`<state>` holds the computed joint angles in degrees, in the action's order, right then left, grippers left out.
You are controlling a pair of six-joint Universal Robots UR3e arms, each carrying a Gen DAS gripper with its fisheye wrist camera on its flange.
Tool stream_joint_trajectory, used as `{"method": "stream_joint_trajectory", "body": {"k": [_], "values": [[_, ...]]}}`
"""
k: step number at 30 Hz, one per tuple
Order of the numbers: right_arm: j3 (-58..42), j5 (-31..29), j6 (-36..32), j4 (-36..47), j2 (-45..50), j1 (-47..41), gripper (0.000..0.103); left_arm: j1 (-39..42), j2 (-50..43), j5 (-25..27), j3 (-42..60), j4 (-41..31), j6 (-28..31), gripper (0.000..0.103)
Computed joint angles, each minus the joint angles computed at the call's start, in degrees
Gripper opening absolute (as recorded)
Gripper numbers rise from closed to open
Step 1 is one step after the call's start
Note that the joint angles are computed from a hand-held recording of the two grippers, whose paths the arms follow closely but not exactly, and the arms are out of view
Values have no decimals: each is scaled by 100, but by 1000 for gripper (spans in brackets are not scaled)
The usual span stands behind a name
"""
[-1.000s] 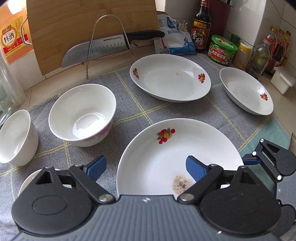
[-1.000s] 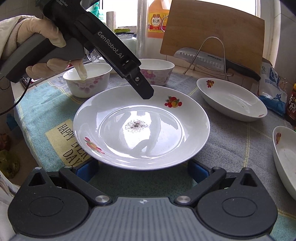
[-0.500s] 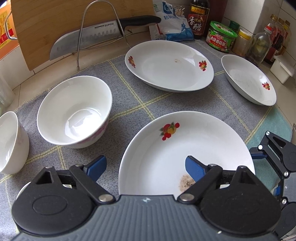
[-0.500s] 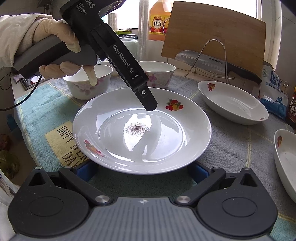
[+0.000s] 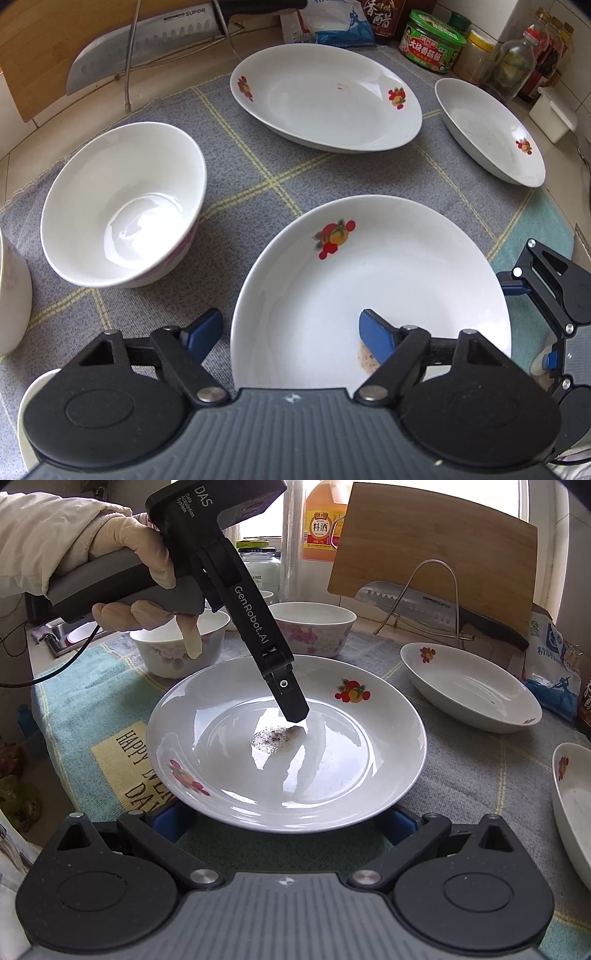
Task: Organize plates and bowls
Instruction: 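Lift and carry the stained plate with the left gripper toward the flowered plate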
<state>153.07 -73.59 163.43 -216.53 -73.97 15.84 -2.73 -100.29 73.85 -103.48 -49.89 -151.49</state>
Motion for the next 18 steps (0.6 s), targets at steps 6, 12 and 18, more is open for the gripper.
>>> {"method": "stream_joint_trajectory", "body": {"k": [6, 12, 18], "values": [[-37, -101, 53, 66, -35, 78, 103, 49, -121, -81, 353, -489, 245, 75], [1, -174, 39, -22, -32, 102, 103, 116, -237, -247, 695, -952, 352, 66], [5, -138, -20, 48, -79, 66, 103, 134, -401, -272, 1049, -1355, 422, 65]]}}
